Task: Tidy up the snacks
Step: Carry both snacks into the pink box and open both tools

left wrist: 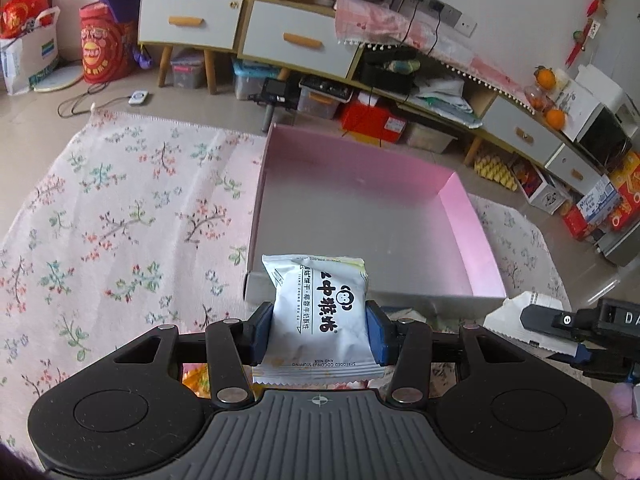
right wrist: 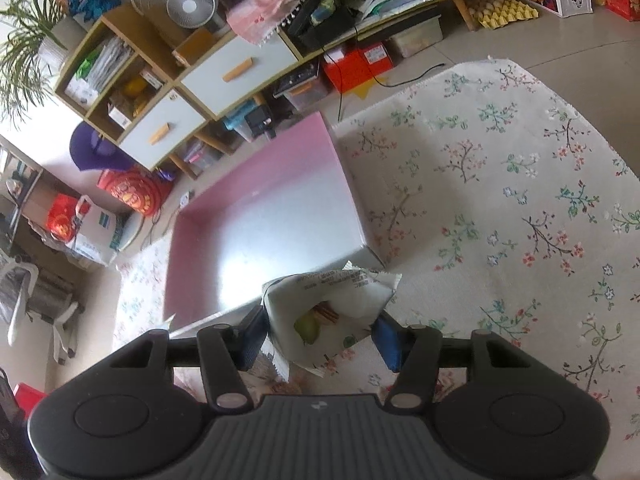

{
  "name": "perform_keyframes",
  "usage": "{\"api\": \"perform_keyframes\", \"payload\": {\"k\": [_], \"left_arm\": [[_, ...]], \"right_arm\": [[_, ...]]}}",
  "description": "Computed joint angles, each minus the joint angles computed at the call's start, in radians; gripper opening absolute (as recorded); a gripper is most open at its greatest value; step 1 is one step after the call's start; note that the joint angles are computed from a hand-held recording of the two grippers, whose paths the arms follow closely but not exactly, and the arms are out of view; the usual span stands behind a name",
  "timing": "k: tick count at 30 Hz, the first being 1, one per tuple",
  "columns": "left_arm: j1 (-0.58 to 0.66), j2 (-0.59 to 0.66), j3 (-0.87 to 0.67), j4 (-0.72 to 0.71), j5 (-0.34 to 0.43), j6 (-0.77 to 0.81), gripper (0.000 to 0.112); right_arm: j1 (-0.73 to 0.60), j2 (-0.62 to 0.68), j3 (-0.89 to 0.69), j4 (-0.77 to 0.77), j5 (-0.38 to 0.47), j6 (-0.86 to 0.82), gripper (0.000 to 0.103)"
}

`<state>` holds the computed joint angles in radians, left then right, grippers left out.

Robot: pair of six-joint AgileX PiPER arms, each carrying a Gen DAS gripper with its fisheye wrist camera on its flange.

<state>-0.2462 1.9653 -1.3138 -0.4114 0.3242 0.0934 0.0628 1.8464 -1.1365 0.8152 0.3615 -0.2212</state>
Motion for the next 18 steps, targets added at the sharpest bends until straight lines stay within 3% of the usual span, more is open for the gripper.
{"api": "perform_keyframes", "payload": {"k": [4, 8, 13, 18], "left_arm": [[-0.017, 0.026, -0.056, 0.097, -0.010, -0.098, 0.045], [-0.025, 0.083, -0.112, 0.134, -0.051, -0.127, 0.045], [-0.016, 0.153, -0.141, -0.043, -0.118, 0.023, 0.045], [-0.020, 0.202, -0.156, -0.226, -0.191, 0.216, 0.045]], "right_arm": [[0.012, 0.014, -0.032, 0.041, -0.018, -0.016, 0.043], [0.018, 0.048, -0.060, 0.167, -0.048, -0.142, 0.043], [0.026, 0.114, -0.088, 0.418, -0.101, -0.444, 0.043], [0.013, 0.176, -0.108, 0.701, -0.082, -0.775, 0.043]]}}
